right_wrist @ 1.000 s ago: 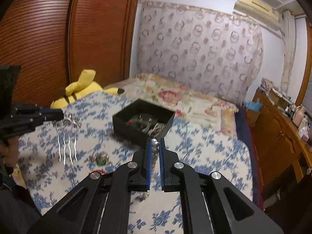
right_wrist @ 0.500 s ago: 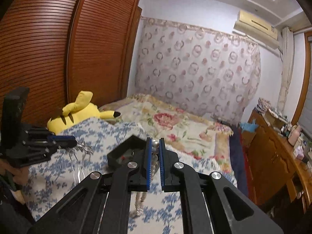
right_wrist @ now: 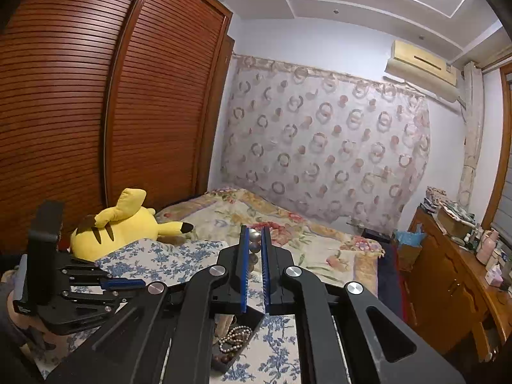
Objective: Organize jewelry
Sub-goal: 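Lower the brooch and pearl necklace into the black box with both grippers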
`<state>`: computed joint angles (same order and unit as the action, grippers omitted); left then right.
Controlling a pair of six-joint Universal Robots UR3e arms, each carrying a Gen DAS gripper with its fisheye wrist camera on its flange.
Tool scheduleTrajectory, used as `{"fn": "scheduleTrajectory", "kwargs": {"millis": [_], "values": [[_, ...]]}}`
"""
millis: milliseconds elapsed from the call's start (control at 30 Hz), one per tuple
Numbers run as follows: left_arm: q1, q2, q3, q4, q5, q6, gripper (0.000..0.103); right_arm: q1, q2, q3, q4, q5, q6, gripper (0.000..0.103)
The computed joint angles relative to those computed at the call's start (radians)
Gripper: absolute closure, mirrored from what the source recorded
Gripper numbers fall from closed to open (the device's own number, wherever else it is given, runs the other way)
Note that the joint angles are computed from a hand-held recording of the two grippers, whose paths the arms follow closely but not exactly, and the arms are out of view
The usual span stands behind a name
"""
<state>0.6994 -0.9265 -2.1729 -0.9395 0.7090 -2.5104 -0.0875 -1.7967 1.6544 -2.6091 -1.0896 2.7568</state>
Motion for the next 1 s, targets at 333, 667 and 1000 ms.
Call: {"fn": "scheduleTrajectory", "kwargs": {"millis": [333, 667, 1000], "values": [[-0.159, -0.282, 0.069, 0.312, 0.135, -0.171, 0.096, 0.069, 0.123, 0.093, -0.042, -0.044, -0.038, 0.095], [-0.27, -0.452, 0.139, 0.434, 0.225, -0.246, 0.096, 0.09, 0.238, 0.131, -0.038, -0.046, -0.049, 0.094], [-0.328, -0.546, 0.175, 0.483, 0.27, -0.276, 0.096, 0.04, 0.272, 0.155, -0.051, -0.013, -0.065, 0.094]]}}
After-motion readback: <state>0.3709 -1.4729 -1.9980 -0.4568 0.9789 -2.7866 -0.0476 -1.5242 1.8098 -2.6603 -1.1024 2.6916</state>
